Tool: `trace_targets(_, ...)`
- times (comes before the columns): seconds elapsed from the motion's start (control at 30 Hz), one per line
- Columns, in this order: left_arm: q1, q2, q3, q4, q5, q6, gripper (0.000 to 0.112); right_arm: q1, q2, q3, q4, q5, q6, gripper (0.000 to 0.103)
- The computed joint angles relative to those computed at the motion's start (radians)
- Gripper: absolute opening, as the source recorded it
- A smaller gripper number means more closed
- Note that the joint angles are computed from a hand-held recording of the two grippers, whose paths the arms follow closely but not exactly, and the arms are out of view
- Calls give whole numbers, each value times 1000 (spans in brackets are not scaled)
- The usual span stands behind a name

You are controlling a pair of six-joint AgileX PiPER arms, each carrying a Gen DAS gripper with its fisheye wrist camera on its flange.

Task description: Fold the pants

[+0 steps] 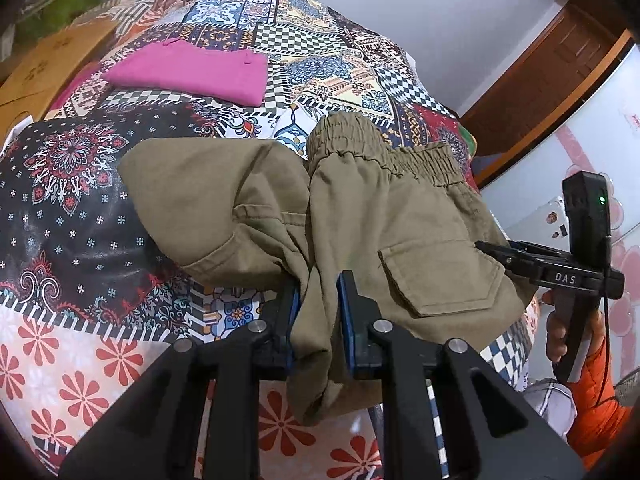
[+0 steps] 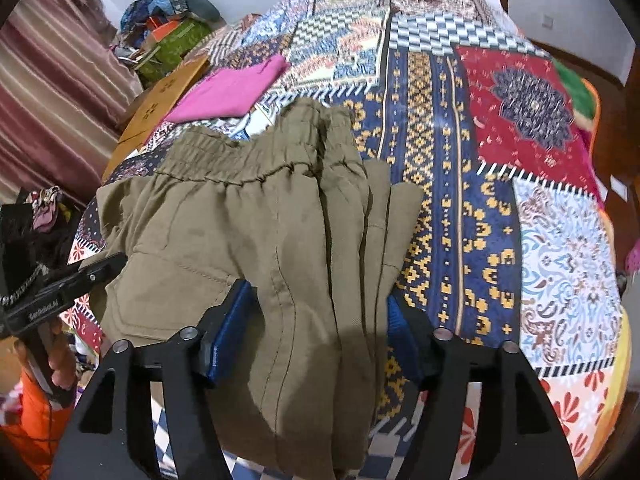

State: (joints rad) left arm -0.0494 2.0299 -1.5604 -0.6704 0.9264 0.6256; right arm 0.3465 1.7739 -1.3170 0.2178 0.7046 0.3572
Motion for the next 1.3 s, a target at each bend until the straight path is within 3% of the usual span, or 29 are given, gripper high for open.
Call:
trace_targets(0.1,-3,13,-19,1,6,-20,18,-1,14,-5,9,-14,-2,67)
trace_targets(0.17,-4,7,-13,-1,2,-22,18,6,8,0,-7,-30,-1,54)
trace_targets(0.23,-9,-3,-6,5,-9,-25,18,28,-8,0,-53,-39,24,34)
trace_targets(0.3,-12,-10,-7,13,-13,-29,17,52,-20,-6,-133,-41,81,24)
trace_targets(0.4,-16,-24,-12,19,-21,-33,15,37,-41,0,-94,-56,57,15)
trace_targets(0.93,-12,-49,-124,-26,-1,9,10,63,-61,-108,-217,-33,125,11)
trace_targets(1.3,27,37,-327,-39,46,-7,10,78,37,-336,-308,31,142,11)
